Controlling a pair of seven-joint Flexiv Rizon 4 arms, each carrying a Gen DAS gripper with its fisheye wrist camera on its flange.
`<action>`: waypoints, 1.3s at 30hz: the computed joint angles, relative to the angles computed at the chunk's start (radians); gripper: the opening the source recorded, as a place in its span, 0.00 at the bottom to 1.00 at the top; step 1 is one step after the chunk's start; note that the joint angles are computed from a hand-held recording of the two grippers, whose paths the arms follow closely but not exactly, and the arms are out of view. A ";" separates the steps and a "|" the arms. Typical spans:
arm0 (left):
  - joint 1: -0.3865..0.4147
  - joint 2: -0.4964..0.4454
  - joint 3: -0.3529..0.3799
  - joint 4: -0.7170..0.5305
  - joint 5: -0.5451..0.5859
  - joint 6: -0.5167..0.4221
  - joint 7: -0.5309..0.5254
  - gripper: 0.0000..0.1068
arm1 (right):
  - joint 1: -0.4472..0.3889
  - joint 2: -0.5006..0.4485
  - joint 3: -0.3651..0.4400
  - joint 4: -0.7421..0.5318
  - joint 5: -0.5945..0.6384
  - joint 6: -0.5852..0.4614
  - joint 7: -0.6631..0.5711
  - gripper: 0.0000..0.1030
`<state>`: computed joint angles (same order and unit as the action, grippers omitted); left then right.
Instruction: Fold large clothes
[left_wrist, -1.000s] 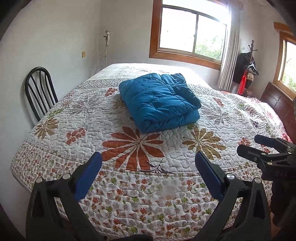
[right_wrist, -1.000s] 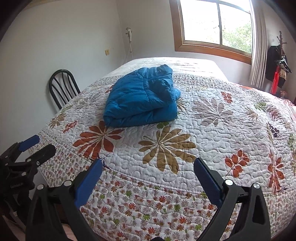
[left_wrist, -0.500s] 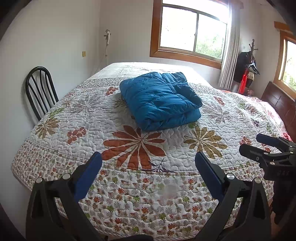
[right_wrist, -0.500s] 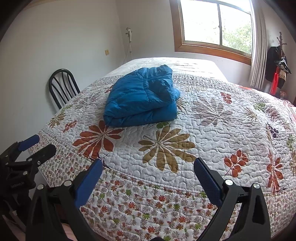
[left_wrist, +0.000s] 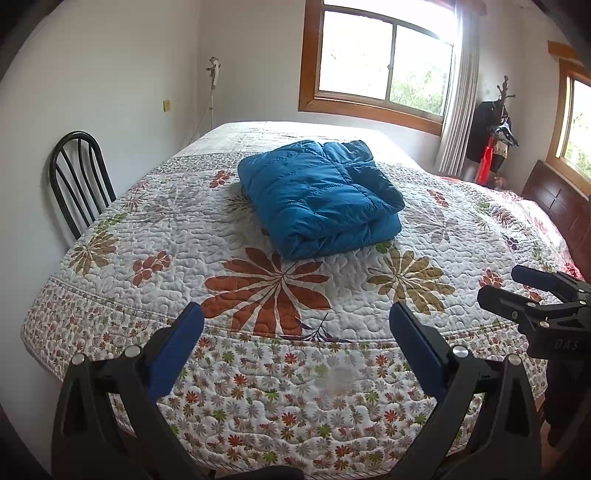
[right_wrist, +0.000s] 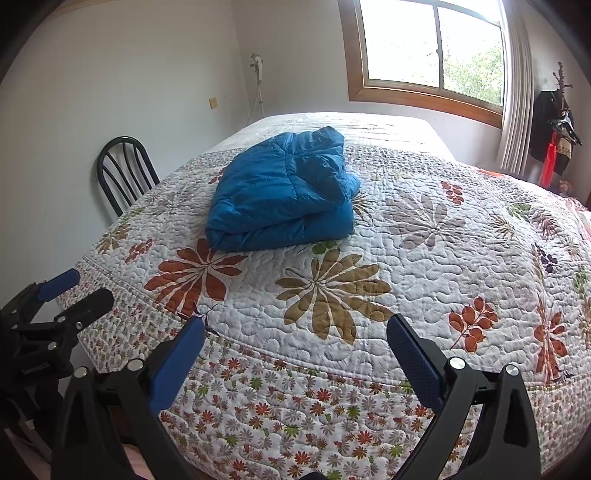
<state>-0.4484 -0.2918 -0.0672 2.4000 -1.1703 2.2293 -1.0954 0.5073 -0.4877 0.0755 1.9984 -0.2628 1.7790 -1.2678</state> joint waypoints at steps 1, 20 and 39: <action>0.000 0.000 0.000 -0.001 -0.002 0.000 0.002 0.93 | 0.001 0.002 0.000 0.001 0.001 0.000 0.000 0.96; 0.004 -0.004 0.006 -0.002 0.009 -0.010 -0.005 0.93 | 0.009 -0.006 -0.007 -0.004 0.006 -0.001 0.003 0.96; 0.015 -0.012 0.017 0.005 0.053 -0.016 -0.037 0.93 | 0.016 -0.012 -0.012 -0.008 0.007 -0.004 0.005 0.96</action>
